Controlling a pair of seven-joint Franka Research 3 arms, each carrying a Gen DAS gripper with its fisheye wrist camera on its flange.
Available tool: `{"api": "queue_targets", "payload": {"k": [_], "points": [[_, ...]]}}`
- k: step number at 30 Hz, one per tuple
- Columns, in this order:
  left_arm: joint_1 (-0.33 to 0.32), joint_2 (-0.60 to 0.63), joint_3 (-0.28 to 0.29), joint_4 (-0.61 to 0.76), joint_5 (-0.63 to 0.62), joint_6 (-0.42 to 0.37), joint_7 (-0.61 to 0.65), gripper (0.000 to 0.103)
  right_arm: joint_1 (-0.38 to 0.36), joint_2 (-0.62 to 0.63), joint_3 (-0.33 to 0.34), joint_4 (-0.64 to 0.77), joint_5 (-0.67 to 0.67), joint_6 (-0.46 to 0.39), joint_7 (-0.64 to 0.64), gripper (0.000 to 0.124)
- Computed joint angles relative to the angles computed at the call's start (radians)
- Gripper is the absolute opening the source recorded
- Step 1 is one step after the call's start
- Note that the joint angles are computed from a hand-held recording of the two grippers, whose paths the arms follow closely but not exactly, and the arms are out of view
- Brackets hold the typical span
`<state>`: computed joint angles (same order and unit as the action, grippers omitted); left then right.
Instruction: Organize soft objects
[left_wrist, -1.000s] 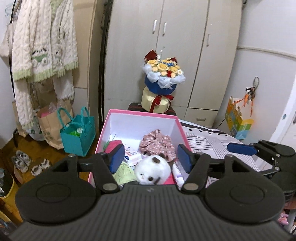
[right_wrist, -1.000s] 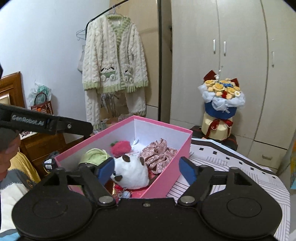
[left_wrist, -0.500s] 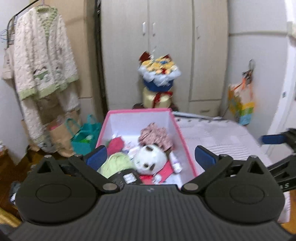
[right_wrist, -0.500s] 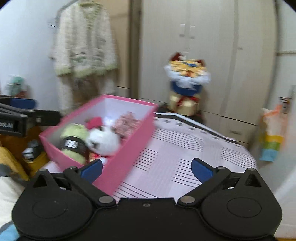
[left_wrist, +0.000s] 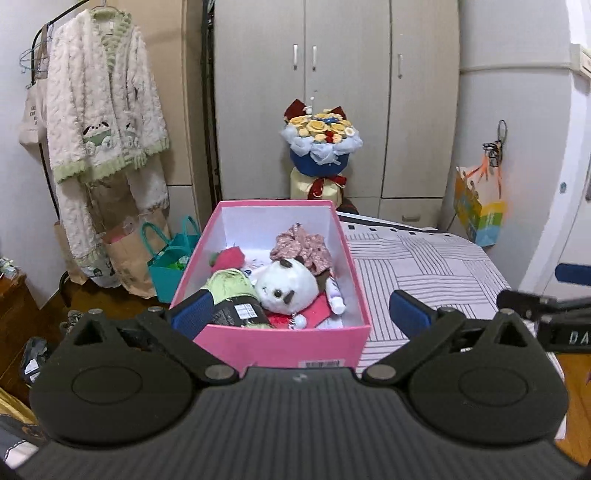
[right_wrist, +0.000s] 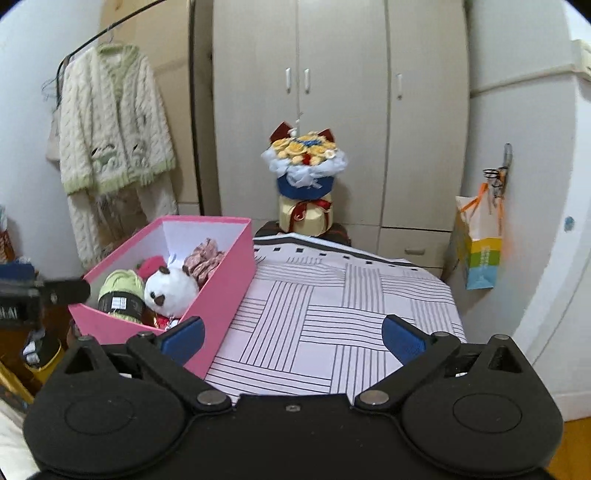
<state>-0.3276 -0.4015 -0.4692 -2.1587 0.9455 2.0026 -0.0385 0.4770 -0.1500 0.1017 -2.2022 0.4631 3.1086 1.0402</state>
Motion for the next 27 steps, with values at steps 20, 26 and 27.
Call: {"api": "queue_targets", "payload": {"k": [20,26,27], "points": [[-0.061,0.065,-0.012,-0.01,0.056,-0.058,-0.086,0.103,-0.131,-0.098,0.122,-0.19,-0.158,0.127,0.242,0.103],[-0.072,0.064,-0.014,0.002,0.047,-0.082,-0.07,0.103,-0.207,-0.128,0.176,-0.203,-0.233,0.12,0.326,0.103],[-0.073,0.063,-0.014,0.001,0.048,-0.082,-0.071,0.103,-0.195,-0.13,0.163,-0.204,-0.238,0.119,0.328,0.103]]}}
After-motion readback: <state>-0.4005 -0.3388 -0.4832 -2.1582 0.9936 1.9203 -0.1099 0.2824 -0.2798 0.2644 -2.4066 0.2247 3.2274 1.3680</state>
